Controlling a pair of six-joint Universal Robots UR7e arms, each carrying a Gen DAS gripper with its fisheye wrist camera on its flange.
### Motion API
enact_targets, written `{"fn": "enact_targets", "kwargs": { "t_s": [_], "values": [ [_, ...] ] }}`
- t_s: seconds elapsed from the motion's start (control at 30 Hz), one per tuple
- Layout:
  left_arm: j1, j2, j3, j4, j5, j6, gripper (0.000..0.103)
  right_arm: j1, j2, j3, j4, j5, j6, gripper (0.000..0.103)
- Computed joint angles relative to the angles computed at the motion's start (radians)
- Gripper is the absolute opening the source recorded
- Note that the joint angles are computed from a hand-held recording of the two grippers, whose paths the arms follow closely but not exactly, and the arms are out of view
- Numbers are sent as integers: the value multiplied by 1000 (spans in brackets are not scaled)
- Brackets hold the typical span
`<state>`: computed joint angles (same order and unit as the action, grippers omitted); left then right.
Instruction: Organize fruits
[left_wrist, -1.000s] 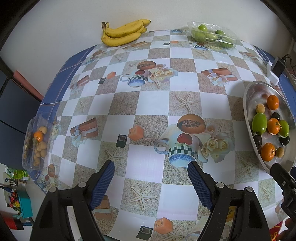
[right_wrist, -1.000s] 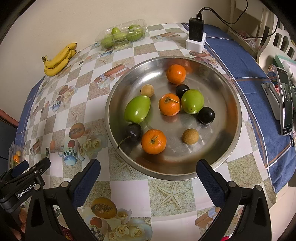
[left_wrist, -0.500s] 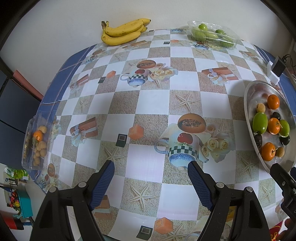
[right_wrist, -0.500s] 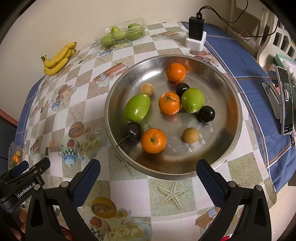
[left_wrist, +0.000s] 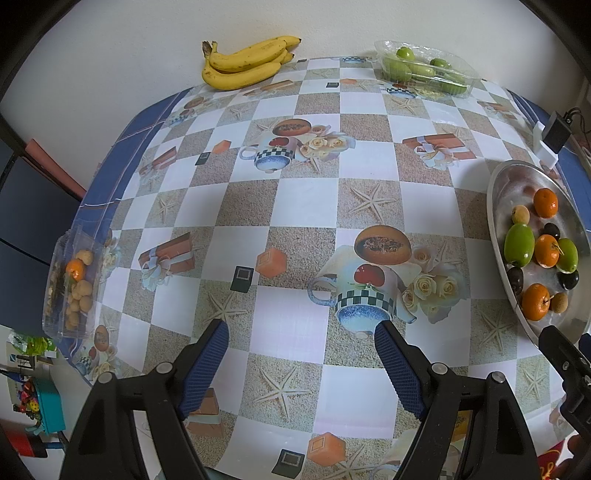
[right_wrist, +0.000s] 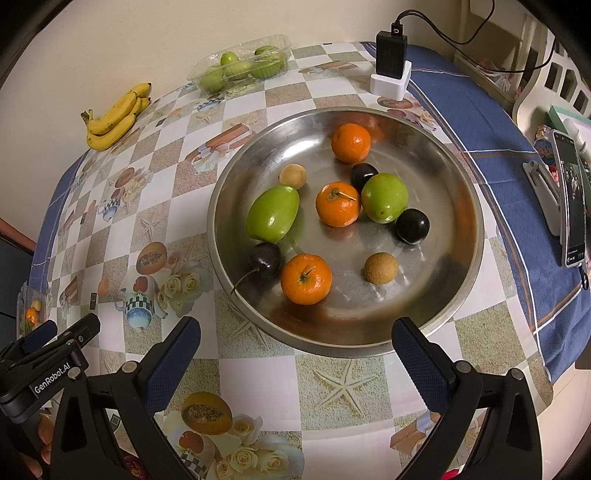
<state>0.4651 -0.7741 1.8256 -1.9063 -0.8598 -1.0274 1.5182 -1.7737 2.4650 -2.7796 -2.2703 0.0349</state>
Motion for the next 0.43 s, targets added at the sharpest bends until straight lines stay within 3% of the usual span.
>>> {"fn": "enact_targets", "kwargs": {
  "t_s": [0.43],
  "values": [
    [0, 0, -6, -3, -3, 4, 84, -1, -2, 0, 6, 0, 3, 103]
  ]
}}
